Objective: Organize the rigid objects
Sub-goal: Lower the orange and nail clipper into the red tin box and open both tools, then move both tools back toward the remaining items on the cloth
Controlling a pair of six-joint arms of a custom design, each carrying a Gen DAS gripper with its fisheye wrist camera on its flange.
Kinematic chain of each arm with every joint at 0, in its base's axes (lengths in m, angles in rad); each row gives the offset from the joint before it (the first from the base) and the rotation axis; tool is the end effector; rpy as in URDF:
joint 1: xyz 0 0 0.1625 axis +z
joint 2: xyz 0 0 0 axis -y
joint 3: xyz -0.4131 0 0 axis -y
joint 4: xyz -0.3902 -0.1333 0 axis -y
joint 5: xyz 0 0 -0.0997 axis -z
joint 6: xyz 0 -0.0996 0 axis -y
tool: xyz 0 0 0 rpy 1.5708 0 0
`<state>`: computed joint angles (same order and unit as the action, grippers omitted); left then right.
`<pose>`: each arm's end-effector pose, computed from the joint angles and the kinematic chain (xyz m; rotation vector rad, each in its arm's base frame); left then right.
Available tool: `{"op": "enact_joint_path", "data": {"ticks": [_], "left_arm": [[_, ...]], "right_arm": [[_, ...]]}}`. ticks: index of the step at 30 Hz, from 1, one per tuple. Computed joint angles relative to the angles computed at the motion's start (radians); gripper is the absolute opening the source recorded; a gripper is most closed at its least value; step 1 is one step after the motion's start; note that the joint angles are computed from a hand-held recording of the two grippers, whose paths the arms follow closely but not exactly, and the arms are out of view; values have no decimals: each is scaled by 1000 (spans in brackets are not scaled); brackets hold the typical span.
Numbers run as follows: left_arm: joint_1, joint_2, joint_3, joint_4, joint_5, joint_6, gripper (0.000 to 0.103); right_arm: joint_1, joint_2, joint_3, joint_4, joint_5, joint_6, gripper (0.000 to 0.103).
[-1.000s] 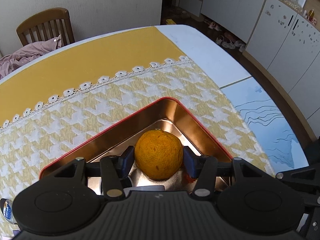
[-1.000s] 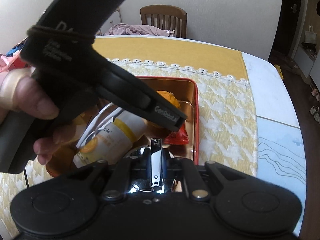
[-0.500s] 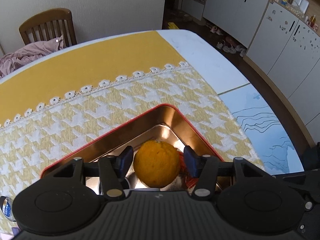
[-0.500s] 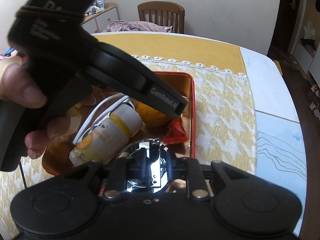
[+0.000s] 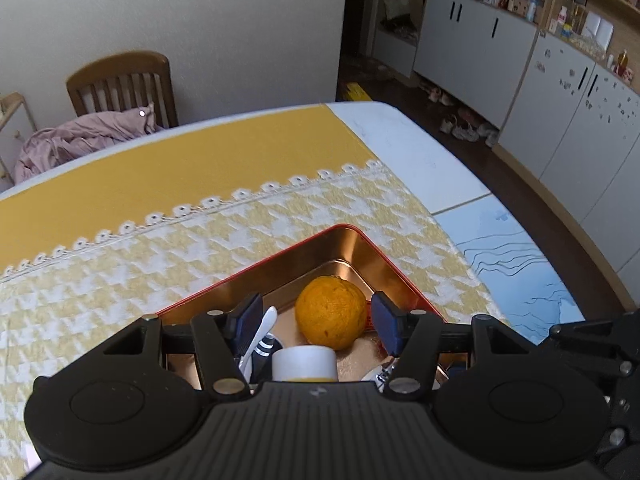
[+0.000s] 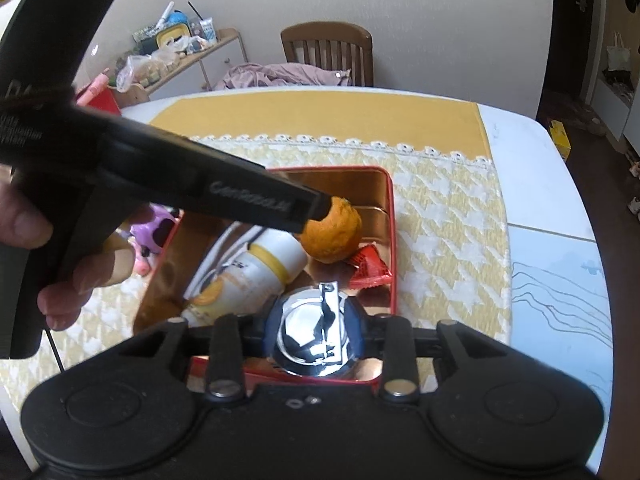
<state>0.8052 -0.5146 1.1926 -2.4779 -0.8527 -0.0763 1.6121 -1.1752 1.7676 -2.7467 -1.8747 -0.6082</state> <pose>-0.3955 -0.6984 0.0707 0.7431 2.3897 -0.6460 0.1289 -0.6137 0.3014 0.7218 -2.5216 0.6433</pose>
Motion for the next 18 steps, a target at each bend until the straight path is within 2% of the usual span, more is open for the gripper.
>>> {"op": "enact_joint_path", "data": {"ticks": [4, 11, 18], "left_arm": [[-13, -56, 80, -58, 1, 2, 59], [-38, -162, 230, -165, 28, 31, 59], [-48, -272, 366, -233, 41, 11, 59]], "right_arm": [[7, -23, 19, -1, 9, -1, 42], [23, -60, 59, -33, 17, -7, 60], [41, -81, 93, -69, 23, 27, 72]]}}
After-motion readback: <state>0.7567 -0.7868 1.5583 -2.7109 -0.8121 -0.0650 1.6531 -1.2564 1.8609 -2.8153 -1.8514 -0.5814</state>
